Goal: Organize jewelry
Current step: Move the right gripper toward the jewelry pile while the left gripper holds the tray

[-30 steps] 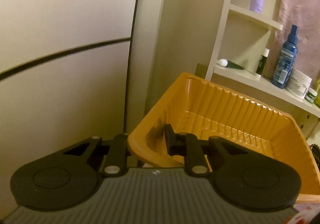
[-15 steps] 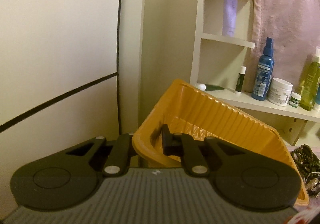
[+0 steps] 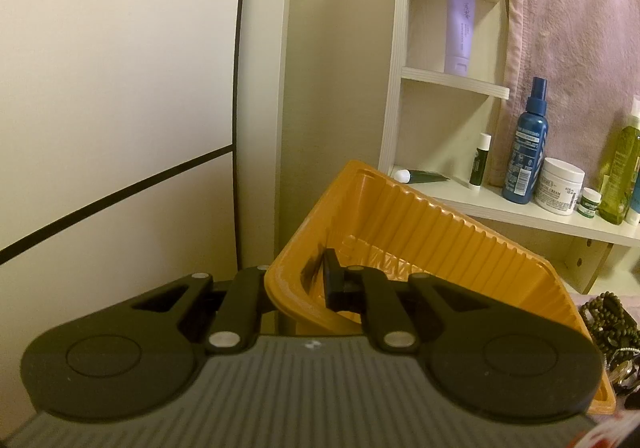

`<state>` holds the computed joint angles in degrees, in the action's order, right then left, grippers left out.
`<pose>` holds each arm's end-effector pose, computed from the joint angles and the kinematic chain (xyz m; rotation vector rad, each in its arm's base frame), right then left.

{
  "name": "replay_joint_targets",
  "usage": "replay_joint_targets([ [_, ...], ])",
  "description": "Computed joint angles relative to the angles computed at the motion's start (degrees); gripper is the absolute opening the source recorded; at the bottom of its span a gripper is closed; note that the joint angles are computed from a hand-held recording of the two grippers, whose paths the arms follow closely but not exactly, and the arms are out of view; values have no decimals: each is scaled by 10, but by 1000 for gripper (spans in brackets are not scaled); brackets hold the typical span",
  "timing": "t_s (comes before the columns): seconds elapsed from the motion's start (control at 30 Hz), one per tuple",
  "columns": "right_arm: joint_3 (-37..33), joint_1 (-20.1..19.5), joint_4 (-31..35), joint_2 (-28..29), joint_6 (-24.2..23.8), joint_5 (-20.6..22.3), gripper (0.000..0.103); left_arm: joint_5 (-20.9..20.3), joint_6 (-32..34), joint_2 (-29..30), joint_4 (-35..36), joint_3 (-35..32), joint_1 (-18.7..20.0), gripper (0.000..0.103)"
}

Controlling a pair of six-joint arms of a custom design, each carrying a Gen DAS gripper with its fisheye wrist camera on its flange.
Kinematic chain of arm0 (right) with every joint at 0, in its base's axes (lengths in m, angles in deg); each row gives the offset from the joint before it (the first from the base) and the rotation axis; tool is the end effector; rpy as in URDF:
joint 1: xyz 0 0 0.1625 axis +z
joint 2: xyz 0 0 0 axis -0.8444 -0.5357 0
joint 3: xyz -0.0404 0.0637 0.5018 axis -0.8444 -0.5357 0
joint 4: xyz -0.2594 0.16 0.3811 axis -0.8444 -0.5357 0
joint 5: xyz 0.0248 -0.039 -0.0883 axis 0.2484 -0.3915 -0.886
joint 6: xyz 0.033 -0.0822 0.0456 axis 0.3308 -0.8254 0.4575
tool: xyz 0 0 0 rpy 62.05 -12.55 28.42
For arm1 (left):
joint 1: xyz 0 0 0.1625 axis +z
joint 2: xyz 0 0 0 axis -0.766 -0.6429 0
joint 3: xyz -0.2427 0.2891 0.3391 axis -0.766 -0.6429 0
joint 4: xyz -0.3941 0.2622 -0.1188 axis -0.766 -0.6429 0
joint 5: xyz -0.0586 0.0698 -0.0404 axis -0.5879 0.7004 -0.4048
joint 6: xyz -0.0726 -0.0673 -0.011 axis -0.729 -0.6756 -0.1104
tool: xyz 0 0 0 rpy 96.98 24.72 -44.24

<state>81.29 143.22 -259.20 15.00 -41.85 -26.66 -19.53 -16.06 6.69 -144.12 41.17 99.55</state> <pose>0.0506 -0.6951 0.3174 0.4516 -2.4450 0.8621 -0.2871 -0.6798 0.1204 0.2832 1.9271 -1.4337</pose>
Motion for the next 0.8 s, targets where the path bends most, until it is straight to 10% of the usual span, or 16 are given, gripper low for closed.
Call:
replay_joint_targets([
  [0.53,4,8,-12,-5,-36,0,10,-4,-5,0,11,-3,0,10],
  [0.8,-6,16,24,-26,7,108,10,-8,-8,-3,18,-1,1,10],
])
